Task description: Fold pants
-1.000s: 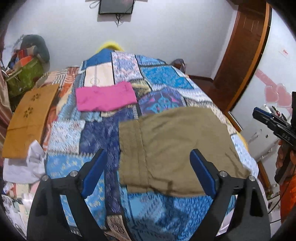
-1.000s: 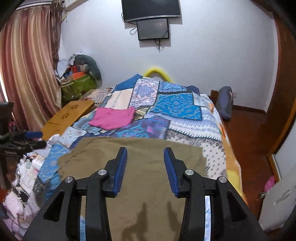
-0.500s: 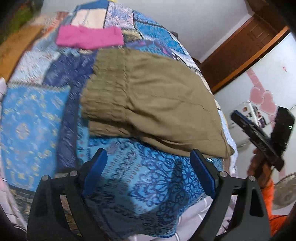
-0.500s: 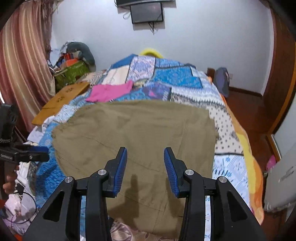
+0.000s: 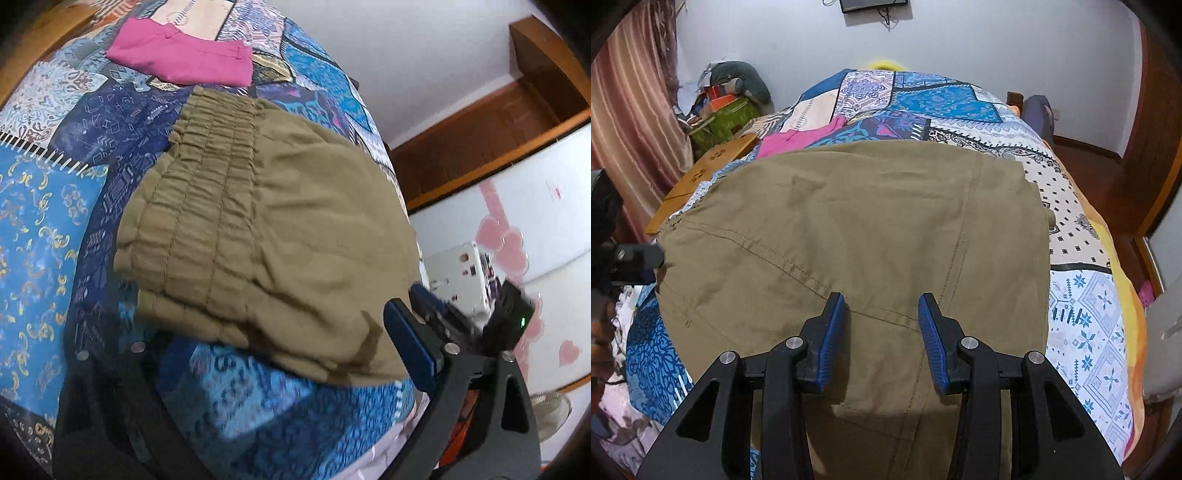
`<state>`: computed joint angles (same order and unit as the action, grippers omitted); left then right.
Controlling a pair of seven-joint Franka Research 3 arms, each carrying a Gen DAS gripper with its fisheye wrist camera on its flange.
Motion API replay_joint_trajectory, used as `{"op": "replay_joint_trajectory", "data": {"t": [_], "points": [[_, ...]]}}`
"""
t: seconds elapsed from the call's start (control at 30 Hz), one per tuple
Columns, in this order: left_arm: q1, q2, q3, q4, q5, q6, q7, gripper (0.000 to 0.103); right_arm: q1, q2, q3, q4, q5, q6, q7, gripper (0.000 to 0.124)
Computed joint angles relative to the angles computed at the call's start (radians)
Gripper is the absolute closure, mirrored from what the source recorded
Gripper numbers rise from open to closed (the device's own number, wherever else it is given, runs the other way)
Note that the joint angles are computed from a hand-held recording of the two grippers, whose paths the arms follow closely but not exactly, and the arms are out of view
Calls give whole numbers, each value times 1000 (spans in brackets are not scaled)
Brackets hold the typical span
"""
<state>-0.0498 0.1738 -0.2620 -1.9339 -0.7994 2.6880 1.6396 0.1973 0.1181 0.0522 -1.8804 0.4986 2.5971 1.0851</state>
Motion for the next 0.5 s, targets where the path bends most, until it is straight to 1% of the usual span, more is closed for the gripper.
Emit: {"op": "replay_joint_trajectory", "data": {"t": [0.07,0.1,0.17,0.2,0.23,0.27,0.37,0.5], "points": [[-4,20,7,22,30,11,-40,7,-4,-1,1,-1,17,-6,-16,86],[-8,29,14,33,64,18,-73,9,-4,1,1,0,20,-7,-20,86],[-29,49,39,58,207,23,-188,22,-4,2,1,3,19,-11,-20,86],[-36,57,48,69,273,20,-234,27,-3,2,1,3,19,-11,-20,86],[-52,66,67,84,372,13,-301,36,-3,2,0,2,18,-9,-18,86],[-54,70,70,90,422,10,-332,47,-3,1,0,1,17,-8,-16,86],[-73,74,90,99,592,24,-441,58,-2,2,-1,3,11,-11,-11,85],[-124,56,135,93,883,42,-607,65,3,8,-5,14,-32,-16,13,81]]}}
